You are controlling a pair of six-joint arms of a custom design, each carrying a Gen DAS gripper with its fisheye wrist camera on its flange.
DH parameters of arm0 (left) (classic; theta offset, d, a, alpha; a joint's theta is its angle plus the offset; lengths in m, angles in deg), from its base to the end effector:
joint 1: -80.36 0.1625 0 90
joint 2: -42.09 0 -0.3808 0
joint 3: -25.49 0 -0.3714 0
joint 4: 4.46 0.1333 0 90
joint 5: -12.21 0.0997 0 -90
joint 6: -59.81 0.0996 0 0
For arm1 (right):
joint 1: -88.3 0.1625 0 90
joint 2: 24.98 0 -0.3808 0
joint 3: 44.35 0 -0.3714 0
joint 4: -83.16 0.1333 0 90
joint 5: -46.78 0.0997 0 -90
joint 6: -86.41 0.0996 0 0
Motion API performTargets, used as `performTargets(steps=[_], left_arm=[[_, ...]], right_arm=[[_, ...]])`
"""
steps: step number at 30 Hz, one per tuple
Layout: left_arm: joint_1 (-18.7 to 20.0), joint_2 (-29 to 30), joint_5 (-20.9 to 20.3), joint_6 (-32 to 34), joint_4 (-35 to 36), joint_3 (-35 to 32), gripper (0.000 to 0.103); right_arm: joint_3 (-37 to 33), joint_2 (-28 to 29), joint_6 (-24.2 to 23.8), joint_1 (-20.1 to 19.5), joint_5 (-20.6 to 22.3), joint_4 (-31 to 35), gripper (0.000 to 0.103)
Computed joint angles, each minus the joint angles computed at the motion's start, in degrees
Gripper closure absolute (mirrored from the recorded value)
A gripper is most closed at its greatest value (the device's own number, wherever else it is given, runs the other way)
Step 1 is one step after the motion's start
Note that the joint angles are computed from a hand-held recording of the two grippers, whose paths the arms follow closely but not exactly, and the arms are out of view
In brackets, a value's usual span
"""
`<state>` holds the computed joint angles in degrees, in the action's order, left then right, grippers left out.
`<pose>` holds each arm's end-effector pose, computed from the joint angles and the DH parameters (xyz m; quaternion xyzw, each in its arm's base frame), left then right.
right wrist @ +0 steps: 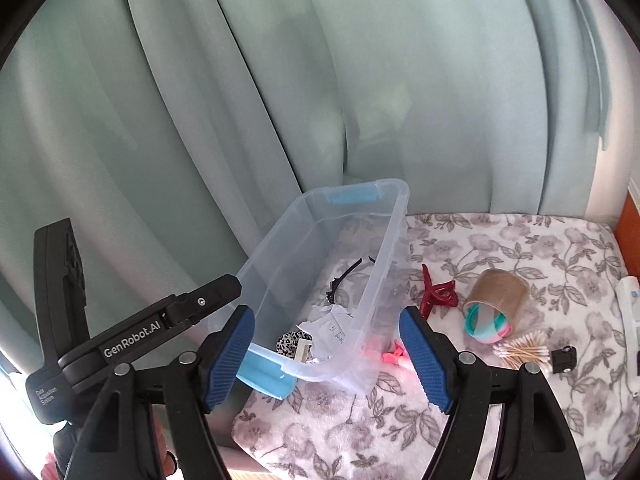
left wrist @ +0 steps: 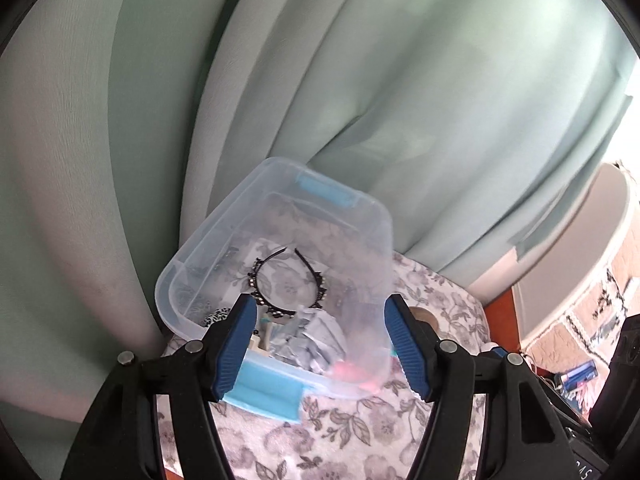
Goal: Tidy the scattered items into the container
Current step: 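Withdraw both grippers from the box toward the table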
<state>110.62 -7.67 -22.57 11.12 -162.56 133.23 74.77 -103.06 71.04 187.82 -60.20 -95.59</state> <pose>-0.3676 -0.4635 0.0999 0.0443 0.8825 -0.4202 0.2065 0.1849 -0.4723 0.3009 0.1366 -0.8962 0.3926 0.1553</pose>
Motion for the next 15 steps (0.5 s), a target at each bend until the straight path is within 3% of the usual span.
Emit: performTargets(steps=[13,15], left_arm=[[-6.02,2.36,1.79,-0.84,8.73,-4.10,0.034],[-6.68,3.08,1.57,-0.74,9.87,-4.93,0.030]], right_arm=[[9.55,-11.99,1.18,-2.23,4.35,-6.44,0.021],[10.79,-13.94,1.24,-3.05,5.14,-6.68,0.021]])
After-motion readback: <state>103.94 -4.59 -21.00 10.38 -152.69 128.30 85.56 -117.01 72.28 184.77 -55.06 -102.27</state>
